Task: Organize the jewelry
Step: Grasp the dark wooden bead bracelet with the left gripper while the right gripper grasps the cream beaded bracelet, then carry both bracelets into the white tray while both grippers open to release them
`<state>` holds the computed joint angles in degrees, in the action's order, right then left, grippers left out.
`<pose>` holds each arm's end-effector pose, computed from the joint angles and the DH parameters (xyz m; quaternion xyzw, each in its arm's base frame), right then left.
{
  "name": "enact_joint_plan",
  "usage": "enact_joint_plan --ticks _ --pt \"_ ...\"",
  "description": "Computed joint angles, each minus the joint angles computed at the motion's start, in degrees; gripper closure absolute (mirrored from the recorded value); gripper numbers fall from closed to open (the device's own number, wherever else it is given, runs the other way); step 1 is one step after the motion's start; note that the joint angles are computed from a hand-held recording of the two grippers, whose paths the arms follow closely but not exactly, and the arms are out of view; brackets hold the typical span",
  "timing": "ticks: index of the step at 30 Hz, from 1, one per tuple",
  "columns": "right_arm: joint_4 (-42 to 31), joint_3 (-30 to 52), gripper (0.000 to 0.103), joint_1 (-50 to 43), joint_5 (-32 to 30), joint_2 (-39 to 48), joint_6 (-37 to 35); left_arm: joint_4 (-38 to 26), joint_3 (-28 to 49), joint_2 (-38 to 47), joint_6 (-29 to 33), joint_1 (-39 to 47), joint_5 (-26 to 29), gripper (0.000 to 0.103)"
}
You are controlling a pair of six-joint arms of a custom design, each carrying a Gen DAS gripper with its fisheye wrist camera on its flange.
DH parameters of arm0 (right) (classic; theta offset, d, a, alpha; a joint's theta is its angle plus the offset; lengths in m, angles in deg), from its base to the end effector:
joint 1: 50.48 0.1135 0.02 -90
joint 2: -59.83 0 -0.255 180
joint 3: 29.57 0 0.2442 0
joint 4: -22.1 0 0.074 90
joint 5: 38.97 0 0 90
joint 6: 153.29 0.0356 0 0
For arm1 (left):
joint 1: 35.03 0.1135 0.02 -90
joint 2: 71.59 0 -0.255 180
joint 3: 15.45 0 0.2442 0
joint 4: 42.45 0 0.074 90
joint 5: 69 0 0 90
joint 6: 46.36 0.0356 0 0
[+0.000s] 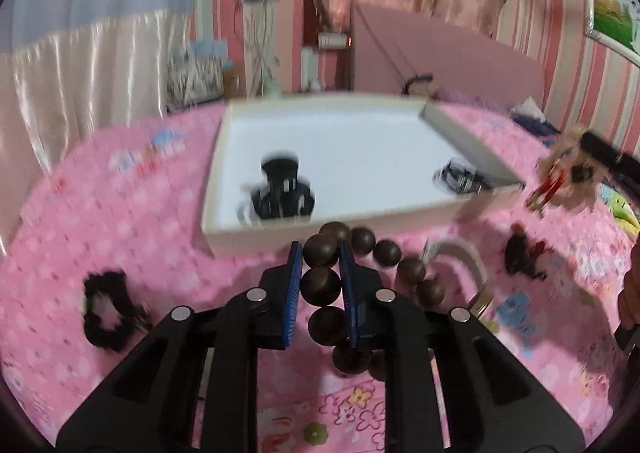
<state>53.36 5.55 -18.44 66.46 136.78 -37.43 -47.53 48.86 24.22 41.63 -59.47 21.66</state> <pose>0.2177 0.1251 0.1792 0.0446 0.7658 0.2161 0.6040 0.3112 -0.1419 0.1743 0.1763 0.8757 -0.1078 0.4364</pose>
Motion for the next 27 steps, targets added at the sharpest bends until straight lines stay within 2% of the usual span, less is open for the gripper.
enact_joint_plan --ticks 2,4,6,10,15,18,20,23,27 --pt "-0.9 0.8 0.095 -0.4 -0.5 0.2 -0.1 -0.6 0.5 -1.7 -0.6 -0.1 0.0 0.086" --pt "-5.8 3.3 0.095 -0.2 0.7 -0.8 -0.4 -1.7 1.4 -3.4 0.4 0.1 0.2 0.086" --pt "-10.6 6.4 0.095 0.4 3.8 -2.0 0.2 -4.5 4.7 -3.7 1.4 -0.3 -0.7 0.086" --pt "-17.7 15.4 0.095 -0.1 3.9 -0.6 -1.6 -9.1 12.6 -1.9 1.2 0.2 0.4 0.086" --pt "-18.9 24.9 0.095 -3.8 -0.8 8.3 -1.2 -10.9 21.7 3.8 -1.4 -0.1 4.2 0.086" --pt "-16.8 26.1 0.095 -5.3 -3.5 14.4 0.7 -10.0 24.9 8.5 -3.4 -0.9 5.5 0.086" --pt "-16.4 26.6 0.095 -5.9 -4.8 17.1 1.0 -7.9 25.9 12.2 -4.6 -1.8 4.9 0.086" --pt "-16.6 26.8 0.095 -6.4 -5.4 19.5 0.6 -7.9 28.1 17.5 -3.3 -3.2 2.2 0.086" --pt "-16.7 27.2 0.095 -7.5 -7.7 21.2 2.3 -5.3 25.3 17.2 -2.5 -2.8 1.3 0.086"
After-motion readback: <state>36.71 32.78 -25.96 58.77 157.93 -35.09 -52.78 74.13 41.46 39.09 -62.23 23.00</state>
